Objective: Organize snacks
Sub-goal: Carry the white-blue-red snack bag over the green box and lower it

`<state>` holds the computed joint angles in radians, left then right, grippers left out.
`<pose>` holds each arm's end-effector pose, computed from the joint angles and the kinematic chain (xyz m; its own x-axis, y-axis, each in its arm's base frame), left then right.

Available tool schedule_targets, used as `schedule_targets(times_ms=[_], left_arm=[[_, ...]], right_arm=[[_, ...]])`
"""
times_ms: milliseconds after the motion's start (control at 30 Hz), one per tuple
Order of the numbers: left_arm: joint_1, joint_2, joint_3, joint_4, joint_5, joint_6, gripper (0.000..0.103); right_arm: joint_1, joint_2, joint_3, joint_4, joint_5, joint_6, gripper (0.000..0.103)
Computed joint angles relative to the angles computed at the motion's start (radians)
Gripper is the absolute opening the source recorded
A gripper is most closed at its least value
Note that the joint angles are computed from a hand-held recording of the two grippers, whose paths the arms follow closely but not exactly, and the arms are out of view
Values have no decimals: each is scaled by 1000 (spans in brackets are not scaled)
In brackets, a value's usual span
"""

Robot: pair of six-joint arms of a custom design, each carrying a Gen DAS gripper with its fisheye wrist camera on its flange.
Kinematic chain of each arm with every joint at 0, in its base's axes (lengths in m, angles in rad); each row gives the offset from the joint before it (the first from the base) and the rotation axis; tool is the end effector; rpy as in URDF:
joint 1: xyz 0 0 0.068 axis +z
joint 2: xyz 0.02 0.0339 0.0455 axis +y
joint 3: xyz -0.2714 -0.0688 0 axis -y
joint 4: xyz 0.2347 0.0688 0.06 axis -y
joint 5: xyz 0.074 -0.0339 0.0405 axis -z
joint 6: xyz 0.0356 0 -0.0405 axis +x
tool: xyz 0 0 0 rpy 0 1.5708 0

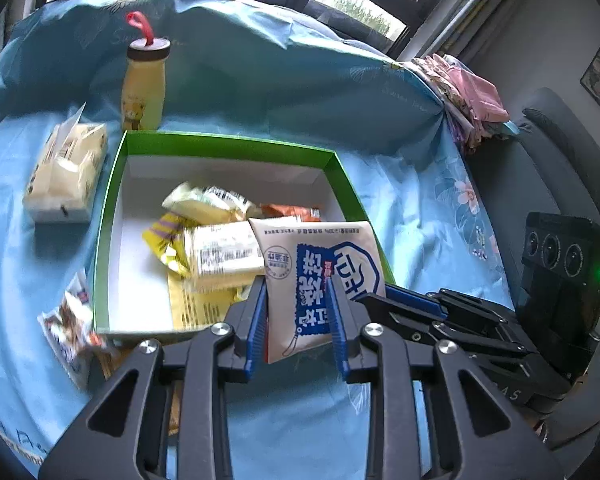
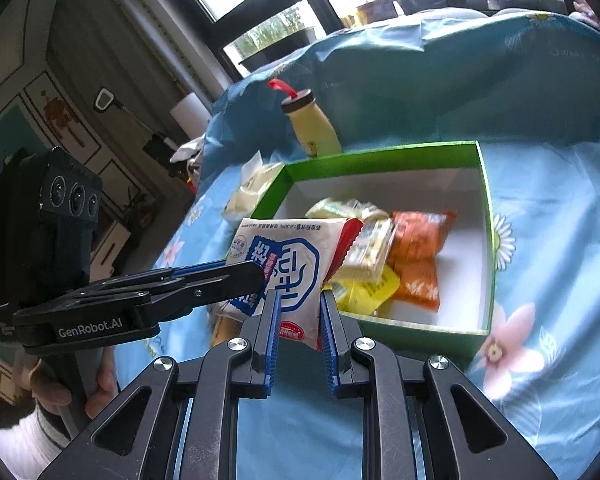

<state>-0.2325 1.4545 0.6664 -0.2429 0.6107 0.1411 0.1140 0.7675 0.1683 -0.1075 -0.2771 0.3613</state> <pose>0.2382 -0.0774 0.1705 -0.7596 0.2983 -0.5780 0.5882 0.6943 -0.4147 0.1327 0.0250 0.1488 -0.7152 0.2603 -0.6486 -0.0677 0.8979 0.4350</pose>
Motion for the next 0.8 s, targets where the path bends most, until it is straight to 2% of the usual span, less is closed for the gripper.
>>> schedule_targets(times_ms=[233,400,567,800], left_arm=[[-8,89,69,15,0,-19,29],[-10,189,130,22,1,-30,30],[5,288,179,26,12,-50,32],[12,347,196,38,4,-57,32]], right_arm=[[-81,132,34,82,-57,-57,22],[-121,297,53,195,-92,-82,22],[-119,452,78,289,-90,-91,22],[-126,627,93,406,-106,-94,22]])
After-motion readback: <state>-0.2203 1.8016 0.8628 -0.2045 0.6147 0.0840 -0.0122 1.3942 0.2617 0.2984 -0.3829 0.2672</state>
